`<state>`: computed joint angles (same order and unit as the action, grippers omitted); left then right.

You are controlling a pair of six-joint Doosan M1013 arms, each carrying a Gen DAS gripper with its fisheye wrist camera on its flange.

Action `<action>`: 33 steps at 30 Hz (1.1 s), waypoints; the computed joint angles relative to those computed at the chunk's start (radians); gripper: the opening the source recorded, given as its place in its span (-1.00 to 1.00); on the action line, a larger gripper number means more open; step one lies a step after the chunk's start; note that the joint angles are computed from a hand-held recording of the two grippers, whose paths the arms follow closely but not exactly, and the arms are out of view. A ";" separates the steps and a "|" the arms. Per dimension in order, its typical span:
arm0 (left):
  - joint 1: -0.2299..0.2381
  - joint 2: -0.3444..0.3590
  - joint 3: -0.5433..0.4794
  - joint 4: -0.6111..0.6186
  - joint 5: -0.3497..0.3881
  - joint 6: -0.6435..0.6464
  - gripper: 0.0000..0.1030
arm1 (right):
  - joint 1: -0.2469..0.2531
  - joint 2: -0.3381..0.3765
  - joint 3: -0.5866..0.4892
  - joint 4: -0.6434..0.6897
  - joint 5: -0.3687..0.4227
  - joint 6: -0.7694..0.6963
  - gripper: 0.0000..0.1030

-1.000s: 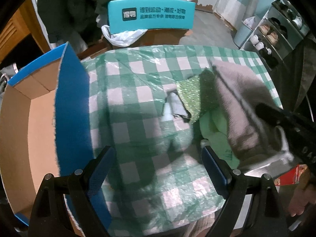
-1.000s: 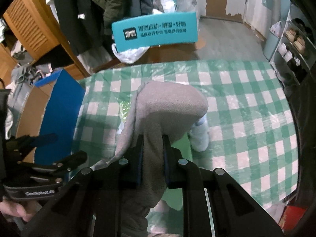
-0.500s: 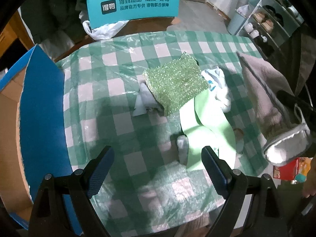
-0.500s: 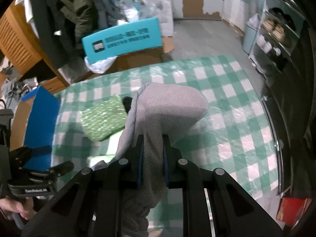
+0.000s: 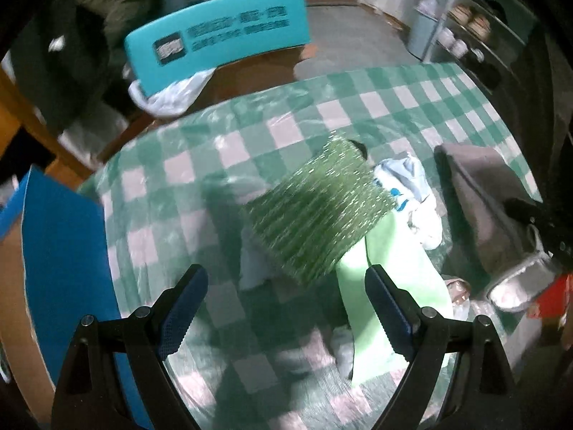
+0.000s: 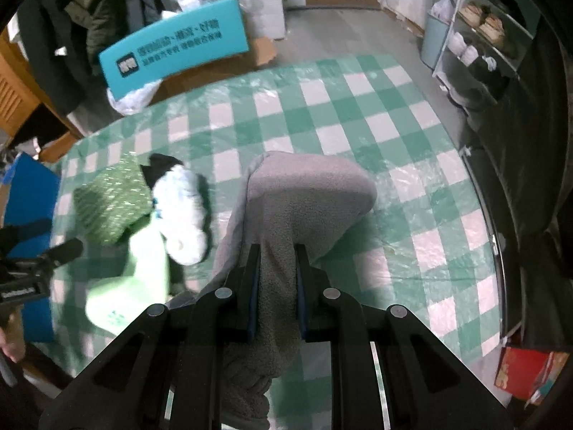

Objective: Organize soft objects
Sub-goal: 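Grasp the green glittery scrubber with the left tool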

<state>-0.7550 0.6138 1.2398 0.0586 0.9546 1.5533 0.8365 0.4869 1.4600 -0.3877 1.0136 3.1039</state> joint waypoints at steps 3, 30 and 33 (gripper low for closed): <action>-0.018 0.013 -0.010 0.043 -0.007 0.043 0.76 | -0.009 0.003 0.007 0.026 -0.002 -0.006 -0.69; -0.028 0.094 -0.093 -0.006 0.022 0.160 0.22 | -0.040 0.066 -0.058 0.155 0.055 -0.042 0.37; -0.020 0.082 -0.086 -0.034 0.006 0.163 0.16 | -0.042 0.071 -0.062 0.152 0.060 -0.042 0.37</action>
